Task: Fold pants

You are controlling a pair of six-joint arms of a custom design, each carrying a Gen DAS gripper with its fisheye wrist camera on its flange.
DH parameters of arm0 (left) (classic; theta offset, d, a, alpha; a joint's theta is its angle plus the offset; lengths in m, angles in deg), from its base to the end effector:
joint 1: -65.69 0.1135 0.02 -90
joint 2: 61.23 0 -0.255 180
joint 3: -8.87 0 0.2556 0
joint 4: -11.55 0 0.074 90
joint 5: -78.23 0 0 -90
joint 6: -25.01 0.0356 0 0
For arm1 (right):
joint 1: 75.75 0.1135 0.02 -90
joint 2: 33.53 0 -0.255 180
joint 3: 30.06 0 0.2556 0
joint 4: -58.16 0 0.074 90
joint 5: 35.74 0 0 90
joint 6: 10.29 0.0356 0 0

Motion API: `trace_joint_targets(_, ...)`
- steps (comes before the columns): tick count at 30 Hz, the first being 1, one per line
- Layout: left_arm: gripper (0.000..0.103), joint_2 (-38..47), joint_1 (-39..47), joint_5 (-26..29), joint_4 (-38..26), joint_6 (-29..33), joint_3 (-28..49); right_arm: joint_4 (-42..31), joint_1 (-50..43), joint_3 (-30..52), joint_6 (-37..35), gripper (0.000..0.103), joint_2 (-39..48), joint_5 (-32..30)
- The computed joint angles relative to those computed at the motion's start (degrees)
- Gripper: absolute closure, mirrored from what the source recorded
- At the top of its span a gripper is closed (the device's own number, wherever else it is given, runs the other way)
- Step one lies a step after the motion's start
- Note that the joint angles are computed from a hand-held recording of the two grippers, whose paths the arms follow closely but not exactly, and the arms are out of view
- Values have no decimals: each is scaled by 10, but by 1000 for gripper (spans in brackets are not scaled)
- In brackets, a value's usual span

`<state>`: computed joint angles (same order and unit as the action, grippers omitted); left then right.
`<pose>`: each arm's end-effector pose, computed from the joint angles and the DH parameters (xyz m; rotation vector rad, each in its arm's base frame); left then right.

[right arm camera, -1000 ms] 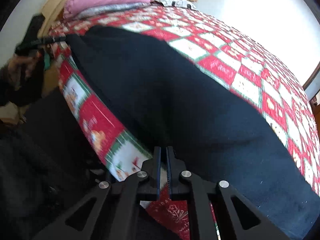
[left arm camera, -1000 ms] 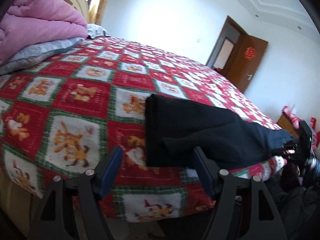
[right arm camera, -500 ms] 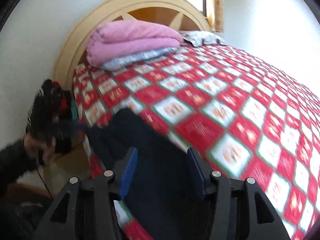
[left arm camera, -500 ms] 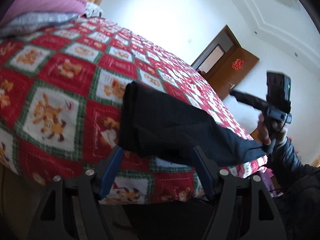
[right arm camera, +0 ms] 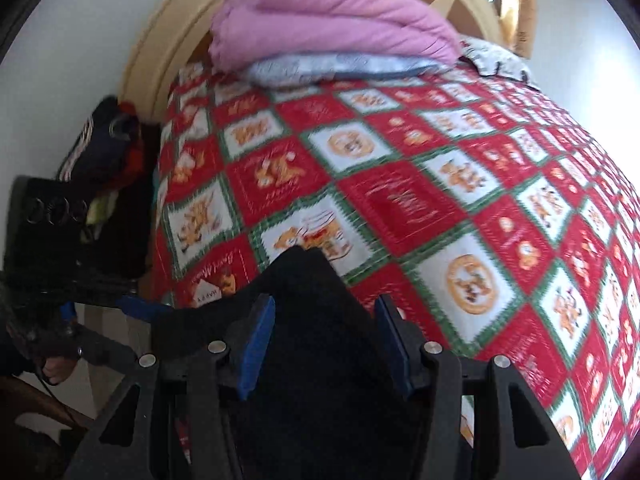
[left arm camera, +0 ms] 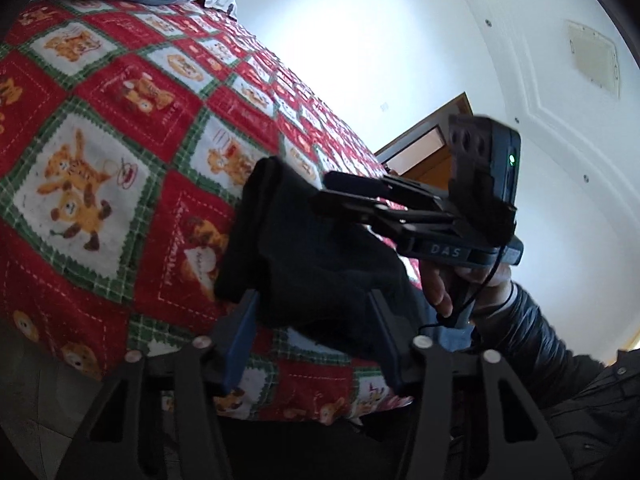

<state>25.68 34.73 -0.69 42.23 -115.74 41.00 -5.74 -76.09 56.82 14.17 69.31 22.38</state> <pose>0.2135 -0.1361 0.1148 -0.2370 2.1480 -1.0727 0.3409 0.0168 0.1892 -1.4837 2.1954 0.5071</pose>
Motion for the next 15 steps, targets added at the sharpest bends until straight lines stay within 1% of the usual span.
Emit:
trace_joint_targets(2,59,10,0,1,2,1,4,18,12,-16,-6,50,0,11)
trace_joint_targets(3,60,14,0,1,7,0,4,29,16,-26,-8,57,-3,17)
trace_joint_targets(4,63,15,0,0,7,1,4,47,23,-39,-10,61,-9,24)
trace_joint_targets(5,69,14,-1,-1,4,3,4,63,31,-51,-11,71,-14,36)
trace_joint_targets(6,72,13,-1,-2,3,5,4,73,36,-59,-11,80,-16,45)
trace_joint_targets(7,76,7,-2,-6,3,6,1,72,39,-56,-10,81,-12,50)
trace_joint_targets(9,82,-10,-11,-20,-4,11,-4,67,40,-52,-11,90,-10,51)
trace_joint_targets(10,85,-25,-14,-26,-18,20,-4,64,38,-48,-6,92,-10,50)
trace_joint_targets(12,85,-49,-18,-41,-55,42,9,67,33,-49,2,95,-16,42)
trace_joint_targets(15,85,-77,-31,-75,-119,88,40,71,21,-45,15,96,-33,17)
